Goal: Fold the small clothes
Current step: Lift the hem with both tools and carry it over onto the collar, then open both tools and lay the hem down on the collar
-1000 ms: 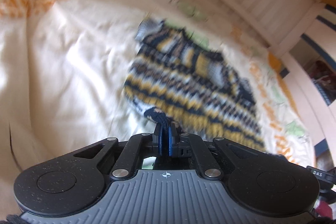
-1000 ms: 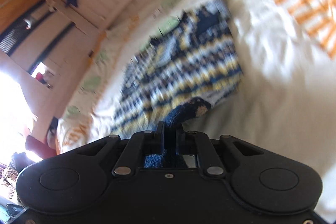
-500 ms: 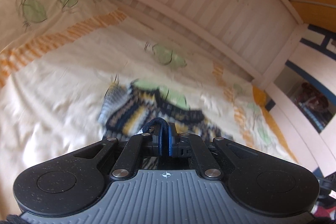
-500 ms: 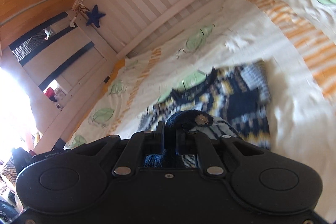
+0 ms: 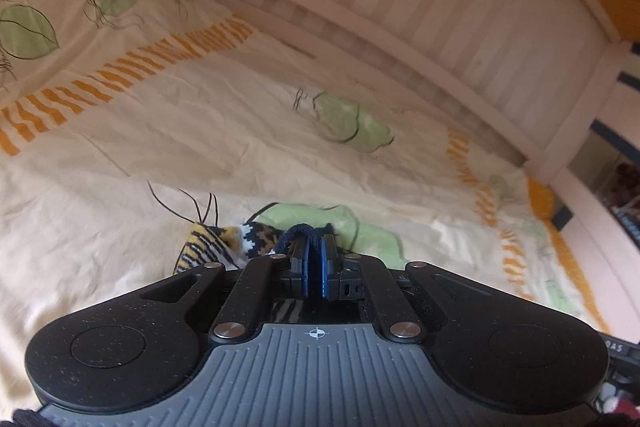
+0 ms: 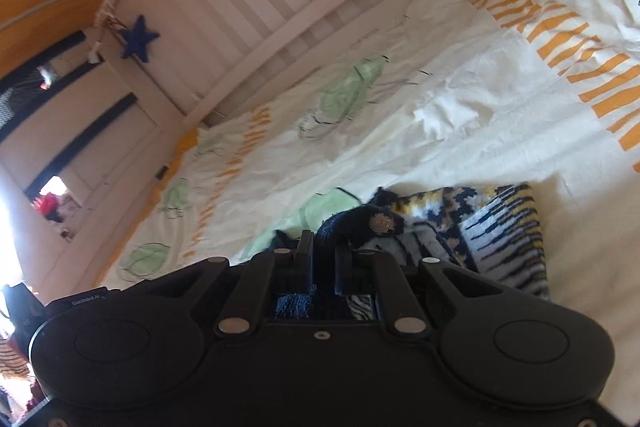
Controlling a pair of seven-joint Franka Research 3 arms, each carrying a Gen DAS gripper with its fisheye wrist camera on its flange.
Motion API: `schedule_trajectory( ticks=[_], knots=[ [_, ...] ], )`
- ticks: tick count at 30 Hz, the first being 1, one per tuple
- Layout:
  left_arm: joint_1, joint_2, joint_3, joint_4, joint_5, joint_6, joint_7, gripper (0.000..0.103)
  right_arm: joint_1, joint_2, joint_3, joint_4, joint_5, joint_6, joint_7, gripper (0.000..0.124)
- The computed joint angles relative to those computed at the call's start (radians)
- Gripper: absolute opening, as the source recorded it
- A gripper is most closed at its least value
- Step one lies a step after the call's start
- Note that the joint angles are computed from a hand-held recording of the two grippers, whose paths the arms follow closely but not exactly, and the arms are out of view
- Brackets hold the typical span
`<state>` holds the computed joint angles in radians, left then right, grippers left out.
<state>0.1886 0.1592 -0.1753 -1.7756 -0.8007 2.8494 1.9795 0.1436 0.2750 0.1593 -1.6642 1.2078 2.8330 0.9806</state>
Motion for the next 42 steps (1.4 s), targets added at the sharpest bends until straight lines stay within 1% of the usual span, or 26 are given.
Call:
schedule_trajectory(
  ticks=[3, 5, 7, 8, 10, 11, 12, 13, 14, 15, 16, 17, 18, 20, 21, 23, 25, 26, 29, 31, 35, 36, 38, 40, 42],
  knots=[
    [-0.011, 0.070, 0.011, 0.057, 0.103, -0.012, -0.069, 0.005, 0.012, 0.065, -0.015, 0.048, -0.076, 0.005, 0.086, 0.017],
    [0.002, 0.112, -0.001, 0.095, 0.142, -0.028, -0.093, 0.006, 0.017, 0.098, -0.020, 0.069, -0.141, 0.012, 0.143, 0.018],
    [0.013, 0.148, -0.012, 0.128, 0.179, -0.043, -0.125, 0.007, 0.021, 0.126, -0.026, 0.087, -0.212, 0.013, 0.208, 0.022],
    [0.023, 0.163, -0.024, 0.141, 0.185, -0.046, -0.130, 0.007, 0.021, 0.138, -0.027, 0.095, -0.242, 0.012, 0.240, 0.025],
    [0.047, 0.190, -0.045, 0.167, 0.189, -0.075, -0.139, 0.010, 0.024, 0.156, -0.030, 0.103, -0.299, 0.020, 0.303, 0.026],
    [0.055, 0.202, -0.051, 0.180, 0.194, -0.089, -0.148, 0.016, 0.020, 0.164, -0.027, 0.108, -0.319, 0.021, 0.323, 0.027],
    [0.061, 0.206, -0.056, 0.181, 0.197, -0.088, -0.154, 0.024, 0.018, 0.167, -0.024, 0.108, -0.338, 0.024, 0.338, 0.028],
    [0.060, 0.207, -0.055, 0.174, 0.207, -0.064, -0.166, 0.024, 0.014, 0.169, -0.018, 0.107, -0.352, 0.029, 0.345, 0.029],
    [0.055, 0.205, -0.050, 0.165, 0.226, -0.032, -0.182, 0.025, 0.005, 0.171, -0.006, 0.108, -0.356, 0.034, 0.341, 0.036],
    [0.057, 0.202, -0.052, 0.156, 0.240, -0.007, -0.187, 0.031, -0.005, 0.170, 0.009, 0.107, -0.353, 0.042, 0.326, 0.043],
    [0.060, 0.201, -0.053, 0.155, 0.258, 0.006, -0.196, 0.036, -0.012, 0.169, 0.020, 0.106, -0.352, 0.049, 0.312, 0.047],
    [0.061, 0.203, -0.052, 0.161, 0.278, 0.012, -0.208, 0.043, -0.018, 0.171, 0.028, 0.111, -0.352, 0.055, 0.298, 0.057],
    [0.070, 0.198, -0.059, 0.157, 0.288, 0.019, -0.207, 0.046, -0.023, 0.168, 0.037, 0.109, -0.348, 0.070, 0.280, 0.069],
    [0.076, 0.186, -0.063, 0.152, 0.316, 0.029, -0.212, 0.049, -0.027, 0.159, 0.051, 0.099, -0.341, 0.119, 0.243, 0.082],
    [0.081, 0.174, -0.066, 0.142, 0.326, 0.030, -0.209, 0.054, -0.026, 0.152, 0.053, 0.093, -0.343, 0.143, 0.232, 0.082],
    [0.090, 0.150, -0.077, 0.124, 0.334, 0.022, -0.188, 0.061, -0.027, 0.132, 0.059, 0.074, -0.347, 0.173, 0.218, 0.082],
    [0.105, 0.125, -0.100, 0.101, 0.310, 0.008, -0.125, 0.064, -0.048, 0.104, 0.089, 0.050, -0.320, 0.176, 0.168, 0.083],
    [0.100, 0.109, -0.100, 0.085, 0.306, 0.005, -0.103, 0.065, -0.047, 0.093, 0.091, 0.040, -0.320, 0.168, 0.150, 0.084],
    [0.081, 0.065, -0.105, 0.029, 0.276, -0.007, -0.006, 0.066, -0.006, 0.054, 0.059, -0.002, -0.379, 0.133, 0.131, 0.085],
    [0.053, 0.043, -0.097, -0.005, 0.274, -0.014, 0.053, 0.066, 0.031, 0.035, 0.036, -0.029, -0.438, 0.117, 0.128, 0.085],
    [-0.013, 0.012, -0.066, -0.072, 0.320, -0.022, 0.142, 0.066, 0.113, 0.010, -0.022, -0.087, -0.612, 0.115, 0.144, 0.085],
    [-0.031, 0.008, -0.051, -0.087, 0.354, -0.022, 0.140, 0.066, 0.134, 0.006, -0.043, -0.098, -0.670, 0.108, 0.162, 0.085],
    [-0.064, 0.004, -0.014, -0.115, 0.449, -0.025, 0.097, 0.066, 0.173, -0.004, -0.088, -0.123, -0.785, 0.091, 0.216, 0.085],
    [-0.084, 0.001, 0.018, -0.143, 0.533, -0.018, 0.036, 0.066, 0.218, -0.010, -0.152, -0.148, -0.928, 0.082, 0.316, 0.085],
    [-0.068, -0.009, 0.015, -0.172, 0.520, 0.007, 0.041, 0.067, 0.210, -0.021, -0.160, -0.186, -0.976, 0.110, 0.354, 0.085]
  ],
)
